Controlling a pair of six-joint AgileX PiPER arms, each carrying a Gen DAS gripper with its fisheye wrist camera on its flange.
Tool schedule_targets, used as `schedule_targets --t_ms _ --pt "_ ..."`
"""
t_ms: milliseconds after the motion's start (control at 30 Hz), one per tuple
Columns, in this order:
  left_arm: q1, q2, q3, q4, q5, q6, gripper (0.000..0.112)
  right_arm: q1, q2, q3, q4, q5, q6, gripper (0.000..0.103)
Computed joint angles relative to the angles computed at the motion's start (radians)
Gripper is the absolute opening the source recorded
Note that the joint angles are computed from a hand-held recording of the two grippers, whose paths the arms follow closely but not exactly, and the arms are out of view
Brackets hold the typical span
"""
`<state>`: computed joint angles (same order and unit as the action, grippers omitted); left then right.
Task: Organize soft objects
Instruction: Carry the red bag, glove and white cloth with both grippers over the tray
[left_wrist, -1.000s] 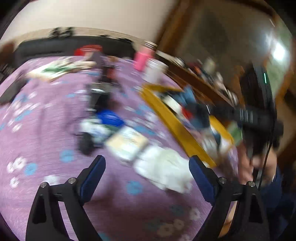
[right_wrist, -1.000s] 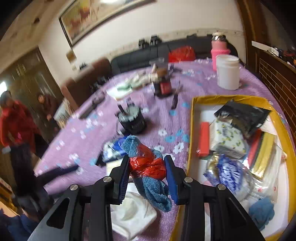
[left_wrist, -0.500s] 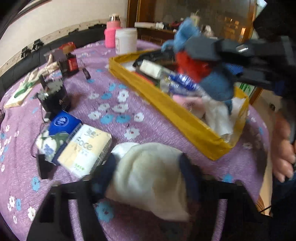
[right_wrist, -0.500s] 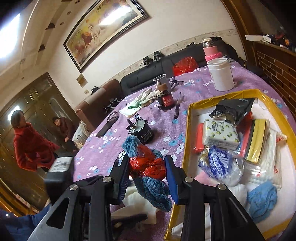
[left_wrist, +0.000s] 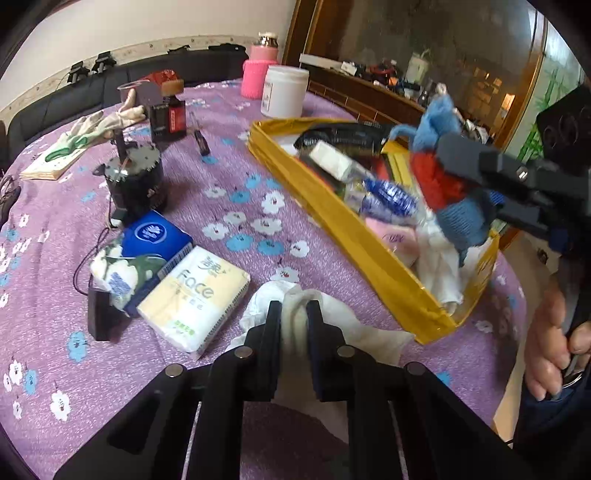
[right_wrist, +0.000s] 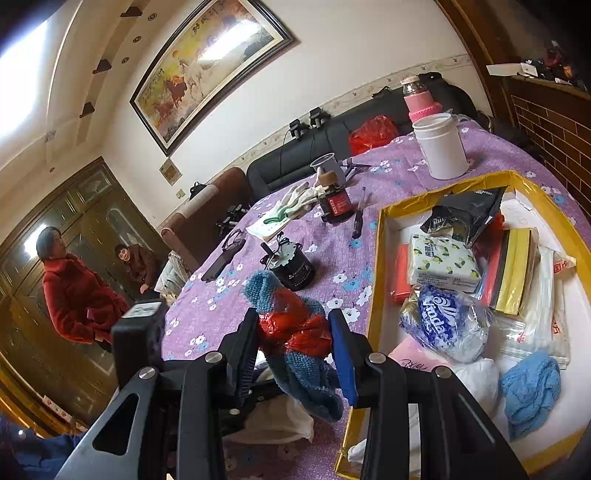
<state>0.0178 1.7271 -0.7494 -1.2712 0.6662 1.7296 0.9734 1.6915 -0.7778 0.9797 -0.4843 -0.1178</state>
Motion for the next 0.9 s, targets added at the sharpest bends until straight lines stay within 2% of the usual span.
schedule_targets --t_ms 467,633,900 --pt "0.060 -0.049 0.000 -0.002 0.090 -0.003 0.012 0.002 0.018 -0.023 0.034 0.010 -0.030 0.041" --pt "0.031 -0.066 -0.010 -0.002 0.099 -0.030 0.012 -0.002 0.000 0.009 0.037 -0.010 -0.009 0.041" --pt "-0.063 -0.093 -0.067 0.006 0.100 -0.118 0.012 -0.012 -0.095 0.124 0.065 -0.092 0.024 0.041"
